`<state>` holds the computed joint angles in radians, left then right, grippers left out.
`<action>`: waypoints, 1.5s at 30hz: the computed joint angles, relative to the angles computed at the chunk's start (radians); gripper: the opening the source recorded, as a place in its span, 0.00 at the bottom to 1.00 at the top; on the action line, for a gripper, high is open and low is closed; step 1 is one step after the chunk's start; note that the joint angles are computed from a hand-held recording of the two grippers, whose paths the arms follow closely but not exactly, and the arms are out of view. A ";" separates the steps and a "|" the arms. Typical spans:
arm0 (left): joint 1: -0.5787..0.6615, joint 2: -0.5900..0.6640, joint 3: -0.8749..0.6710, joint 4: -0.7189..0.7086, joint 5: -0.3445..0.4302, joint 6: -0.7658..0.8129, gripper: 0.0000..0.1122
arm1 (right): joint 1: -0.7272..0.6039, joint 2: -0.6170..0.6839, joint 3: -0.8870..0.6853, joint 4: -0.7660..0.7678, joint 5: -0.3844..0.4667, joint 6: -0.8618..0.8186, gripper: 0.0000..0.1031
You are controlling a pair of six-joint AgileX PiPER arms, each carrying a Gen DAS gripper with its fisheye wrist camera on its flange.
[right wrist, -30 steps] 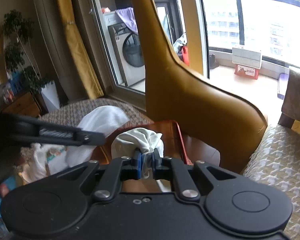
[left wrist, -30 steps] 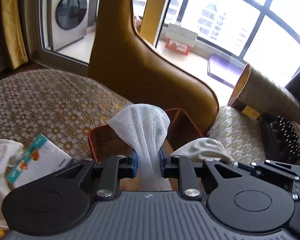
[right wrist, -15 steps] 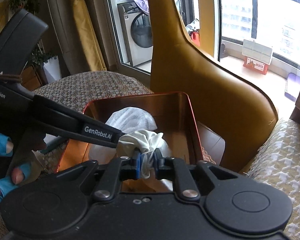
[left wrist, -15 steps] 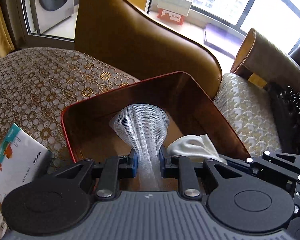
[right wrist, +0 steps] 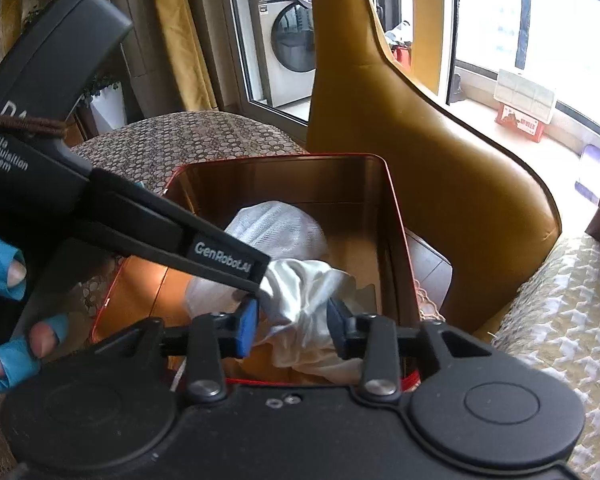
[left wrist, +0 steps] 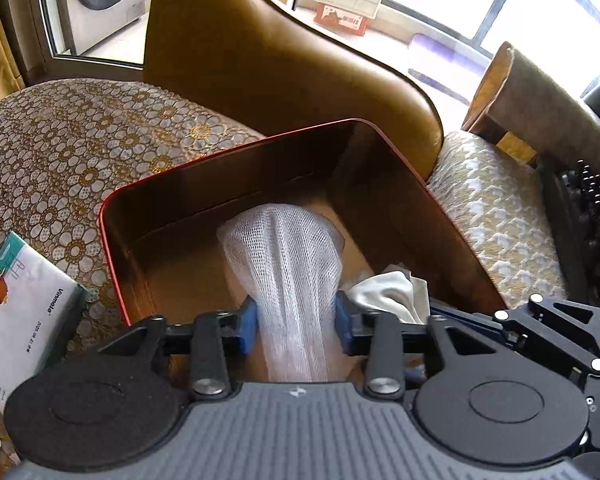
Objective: Organize soft objects
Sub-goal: 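Lower both items into the red tin box and open both tools, then lift both open tools out of the red tin box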
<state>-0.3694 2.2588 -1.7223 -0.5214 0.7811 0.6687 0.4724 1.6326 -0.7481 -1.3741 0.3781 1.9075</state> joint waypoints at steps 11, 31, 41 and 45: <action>0.017 -0.129 0.141 -0.062 -0.070 0.062 0.62 | 0.045 -0.049 0.027 0.010 0.056 0.004 0.51; 0.219 -0.560 0.487 -0.251 0.002 0.350 0.62 | 0.379 -0.224 -0.011 0.191 0.381 -0.056 0.64; 0.436 -0.729 0.600 -0.331 0.153 0.521 0.62 | 0.553 -0.225 -0.078 0.205 0.523 -0.017 0.69; 0.555 -0.772 0.620 -0.363 0.238 0.604 0.62 | 0.609 -0.212 -0.114 0.198 0.563 -0.001 0.74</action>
<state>0.1852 1.4864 -1.1025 -0.8845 1.0190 1.2727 1.0812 1.4205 -0.8621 -1.1762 0.9414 1.9063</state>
